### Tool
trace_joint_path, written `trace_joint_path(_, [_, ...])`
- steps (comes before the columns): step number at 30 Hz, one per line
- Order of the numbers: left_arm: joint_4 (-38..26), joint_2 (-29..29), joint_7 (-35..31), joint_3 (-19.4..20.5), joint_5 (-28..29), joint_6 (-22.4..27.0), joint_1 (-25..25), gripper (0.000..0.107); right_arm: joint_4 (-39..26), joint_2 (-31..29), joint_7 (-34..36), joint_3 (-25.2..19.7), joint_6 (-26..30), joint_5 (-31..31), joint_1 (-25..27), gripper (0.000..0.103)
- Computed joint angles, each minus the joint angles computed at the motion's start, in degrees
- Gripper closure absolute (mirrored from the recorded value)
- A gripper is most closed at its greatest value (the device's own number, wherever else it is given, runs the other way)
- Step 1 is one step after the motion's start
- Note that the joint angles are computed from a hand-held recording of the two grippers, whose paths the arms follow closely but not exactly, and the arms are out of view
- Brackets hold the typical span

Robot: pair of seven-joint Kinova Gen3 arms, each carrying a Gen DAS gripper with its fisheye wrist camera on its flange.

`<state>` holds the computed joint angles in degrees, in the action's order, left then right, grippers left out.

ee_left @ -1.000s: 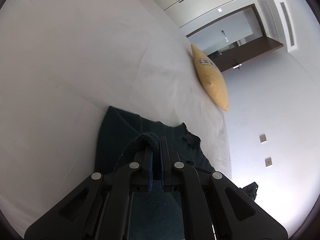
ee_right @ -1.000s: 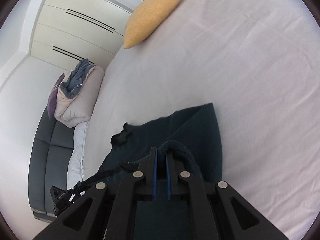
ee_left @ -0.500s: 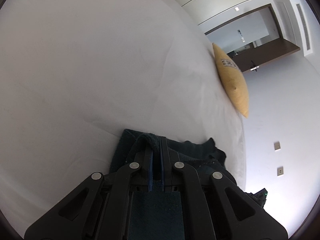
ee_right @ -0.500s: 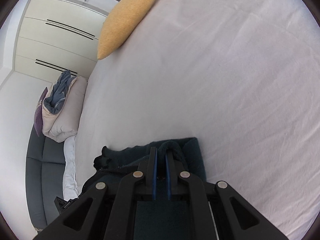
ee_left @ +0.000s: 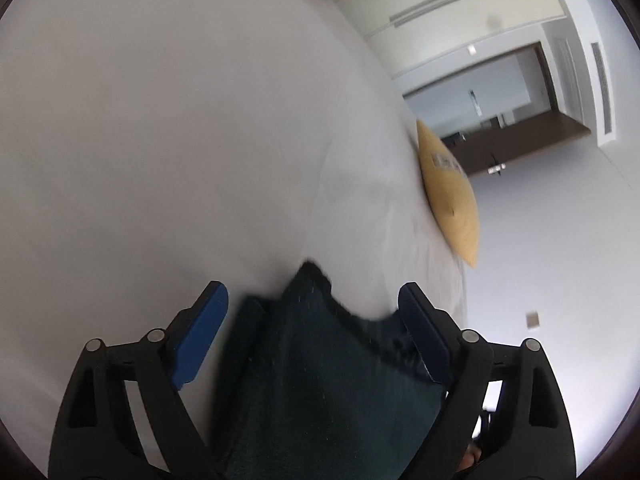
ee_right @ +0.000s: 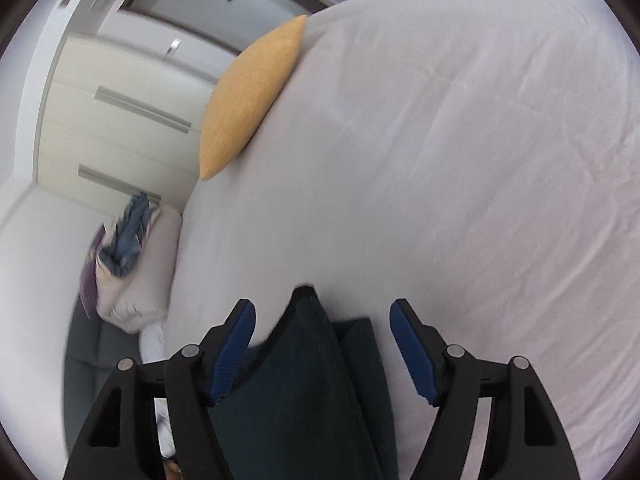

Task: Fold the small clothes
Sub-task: 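Open both tools and release the folded hem onto the sweater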

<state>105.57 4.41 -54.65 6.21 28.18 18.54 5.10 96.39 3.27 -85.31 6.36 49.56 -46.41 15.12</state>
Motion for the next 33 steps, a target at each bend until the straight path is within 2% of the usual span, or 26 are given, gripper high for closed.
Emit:
trace_joint_path(2, [-0.3, -0.8, 4.5, -0.2, -4.5, 0.4, 0.2, 0.02, 0.1, -1.3, -0.3, -0.4, 0.3, 2.9, -0.8, 0.03])
trace_joint_path(4, [0.4, -2.0, 8.6, -3.7, -9.2, 0.4, 4.2, 0.02, 0.6, -2.6, 0.3, -0.3, 0.7, 4.2, -1.4, 0.031])
trace_joint_path(6, [0.7, -3.2, 12.6, -5.1, -13.8, 2.2, 6.7, 0.02, 1.0, -3.9, 1.2, -0.3, 1.3, 5.9, -2.5, 0.031])
trace_joint_path(12, [4.2, -5.7, 26.6, 2.8, -27.6, 3.1, 7.1, 0.02, 3.5, -9.7, -0.1, -1.7, 1.5, 17.7, -7.3, 0.031])
trace_joint_path(17, [5.8, -6.6, 36.9, 10.0, -39.3, 6.5, 7.5, 0.02, 6.6, -14.6, -3.5, -2.0, 1.3, 25.8, -10.7, 0.031])
trace_joint_path(19, [6.7, -6.5, 41.5, 9.0, -43.3, 7.0, 11.3, 0.02, 7.4, -15.9, -5.9, -3.3, 1.3, 29.3, -11.5, 0.031])
trace_joint_path(22, [7.2, -5.9, 47.8, 8.5, -48.8, 8.0, 14.6, 0.02, 8.6, -17.5, -6.6, -2.9, 1.6, 31.9, -13.1, 0.035])
trace_joint_path(24, [8.1, -6.3, 48.7, 7.1, -50.0, 7.8, 16.6, 0.02, 9.2, -17.8, -7.0, -2.0, 2.1, 31.8, -13.9, 0.037])
trace_joint_path(26, [10.2, -8.1, 47.2, 7.3, -49.3, 7.8, 16.1, 0.02, 10.0, -18.2, -8.0, -1.6, 2.1, 32.1, -13.9, 0.039])
trace_joint_path(27, [10.1, -7.7, 47.0, 7.3, -49.6, 8.1, 16.4, 0.02, 10.3, -18.4, -8.4, -1.5, 2.1, 32.3, -14.0, 0.042])
trace_joint_path(29, [8.6, -6.6, 47.0, 8.0, -50.9, 10.0, 16.6, 0.02, 10.6, -18.2, -8.0, -0.7, 2.9, 32.2, -14.3, 0.054])
trace_joint_path(30, [7.7, -5.8, 47.4, 8.4, -52.1, 11.6, 17.2, 0.02, 10.6, -18.0, -8.2, -0.9, 3.3, 32.8, -14.3, 0.067])
trace_joint_path(31, [6.5, -5.1, 47.3, 8.4, -53.0, 13.1, 17.9, 0.02, 10.7, -17.9, -8.3, -1.3, 3.8, 33.3, -14.0, 0.075])
trace_joint_path(33, [5.0, -3.9, 46.9, 7.8, -53.8, 15.1, 19.3, 0.02, 11.5, -18.2, -7.0, 0.1, 3.3, 32.1, -14.6, 0.084])
